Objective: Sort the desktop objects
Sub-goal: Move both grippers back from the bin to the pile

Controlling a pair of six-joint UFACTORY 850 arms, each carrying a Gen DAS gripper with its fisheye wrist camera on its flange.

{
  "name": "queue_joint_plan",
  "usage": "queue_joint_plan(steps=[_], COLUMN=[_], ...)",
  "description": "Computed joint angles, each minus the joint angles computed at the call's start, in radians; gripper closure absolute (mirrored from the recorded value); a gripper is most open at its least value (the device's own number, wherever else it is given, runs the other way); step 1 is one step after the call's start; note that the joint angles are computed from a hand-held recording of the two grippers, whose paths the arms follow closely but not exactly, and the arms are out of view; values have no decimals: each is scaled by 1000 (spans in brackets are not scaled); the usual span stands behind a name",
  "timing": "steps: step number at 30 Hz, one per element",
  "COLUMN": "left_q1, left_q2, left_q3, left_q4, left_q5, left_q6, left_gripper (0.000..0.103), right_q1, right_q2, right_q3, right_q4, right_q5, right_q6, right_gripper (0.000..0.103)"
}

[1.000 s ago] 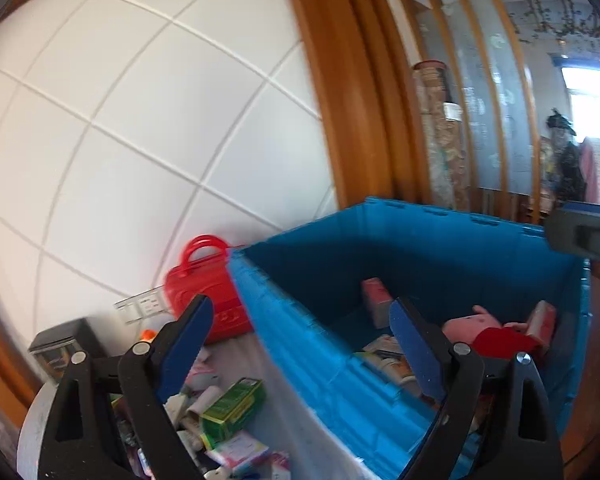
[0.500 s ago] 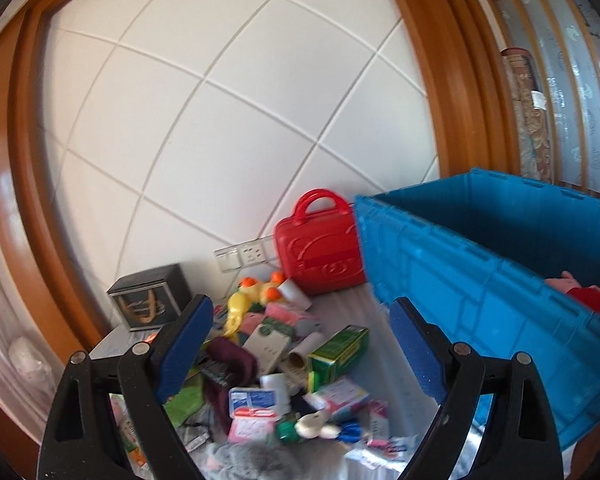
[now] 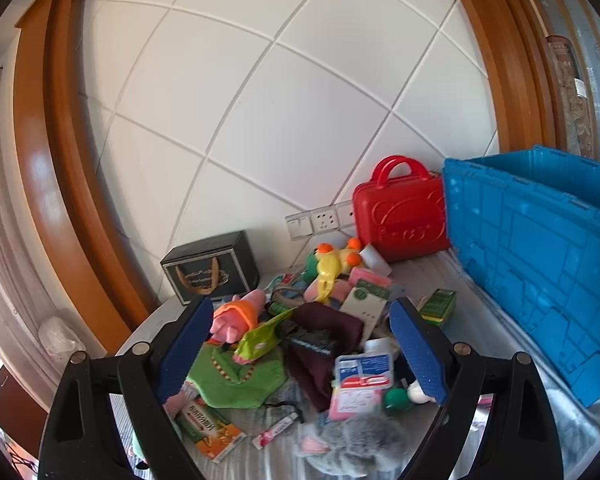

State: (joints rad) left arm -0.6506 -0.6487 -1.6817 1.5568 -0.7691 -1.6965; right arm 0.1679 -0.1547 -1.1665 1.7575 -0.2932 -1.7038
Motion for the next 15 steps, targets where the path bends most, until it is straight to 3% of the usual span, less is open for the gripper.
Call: queue_joint_plan(steps=[3, 8, 12, 15], left_q1=[35, 91, 125, 141], left_q2=[36, 77, 83, 91], left_q3=[77, 191, 237, 275], left_q4=[40, 91, 60, 45], left_q5=[15, 43, 60, 50], left_q6=[-34, -107, -110, -139], left_gripper=[12, 12, 12, 12], right_q1=[40, 107, 144, 165], right_q2=[-22, -98, -186, -282], right_q3=[-7, -30, -75, -143], right_q4=[16, -147, -358, -462], right_q5=[31, 56, 13, -64], right_q6=[-1, 171, 346, 347], right_gripper=[0, 0, 0, 0])
